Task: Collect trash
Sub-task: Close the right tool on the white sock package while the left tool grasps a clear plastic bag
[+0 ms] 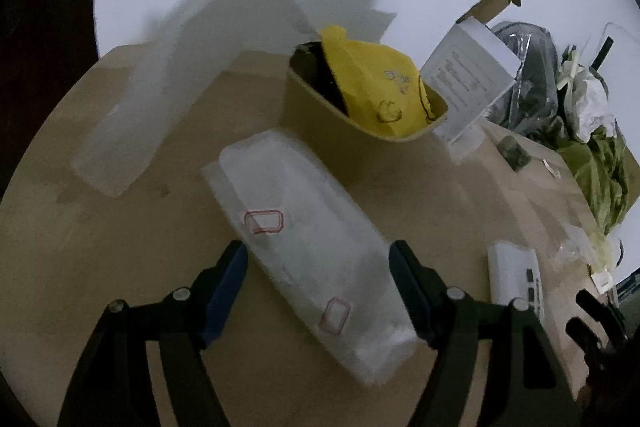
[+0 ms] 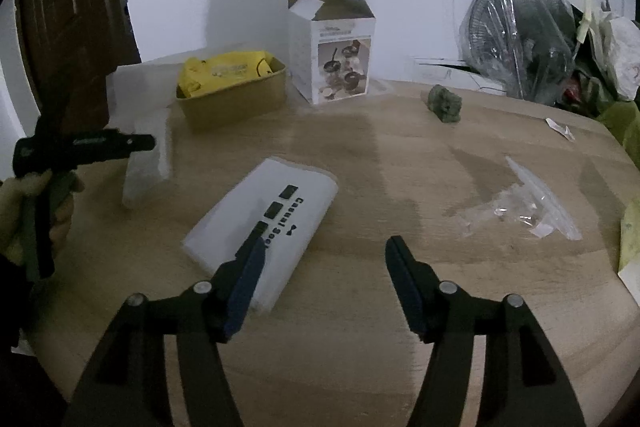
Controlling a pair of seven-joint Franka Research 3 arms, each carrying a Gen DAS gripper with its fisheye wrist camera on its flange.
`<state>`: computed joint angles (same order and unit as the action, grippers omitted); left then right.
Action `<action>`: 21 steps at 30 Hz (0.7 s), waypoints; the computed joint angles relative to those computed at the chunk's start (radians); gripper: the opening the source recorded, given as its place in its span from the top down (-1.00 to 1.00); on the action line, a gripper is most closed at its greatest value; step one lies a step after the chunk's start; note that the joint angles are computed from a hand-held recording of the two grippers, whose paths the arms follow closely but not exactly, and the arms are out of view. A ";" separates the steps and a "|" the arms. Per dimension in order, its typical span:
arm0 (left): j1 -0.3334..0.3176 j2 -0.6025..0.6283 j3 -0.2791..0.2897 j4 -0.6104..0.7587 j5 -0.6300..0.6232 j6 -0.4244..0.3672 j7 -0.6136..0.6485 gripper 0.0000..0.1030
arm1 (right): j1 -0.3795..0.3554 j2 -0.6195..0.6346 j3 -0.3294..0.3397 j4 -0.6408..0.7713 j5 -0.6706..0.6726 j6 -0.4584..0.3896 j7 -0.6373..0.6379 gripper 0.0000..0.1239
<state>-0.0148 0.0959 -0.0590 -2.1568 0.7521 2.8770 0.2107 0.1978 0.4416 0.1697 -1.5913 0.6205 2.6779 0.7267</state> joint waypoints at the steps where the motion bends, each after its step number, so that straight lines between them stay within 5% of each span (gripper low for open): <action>1: 0.002 0.015 -0.002 0.017 -0.011 -0.004 0.021 -0.45 | -0.001 0.004 -0.002 0.005 -0.002 -0.004 0.003 0.02; 10: -0.056 0.103 0.000 0.148 -0.030 -0.146 0.072 -0.64 | -0.008 0.044 -0.011 0.049 -0.024 -0.045 0.044 0.02; 18: -0.062 0.103 0.028 0.126 -0.012 -0.055 -0.160 -0.64 | 0.016 0.116 -0.009 0.171 -0.055 -0.154 0.119 0.02; 21: -0.072 0.121 0.023 0.158 -0.001 -0.104 -0.140 -0.64 | 0.035 0.148 -0.014 0.220 -0.096 -0.198 0.140 0.02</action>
<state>-0.0867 0.2171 -0.0363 -1.9985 0.7514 2.7733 0.0710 0.2331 0.5892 0.1556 -1.3713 0.5247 2.4801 0.8663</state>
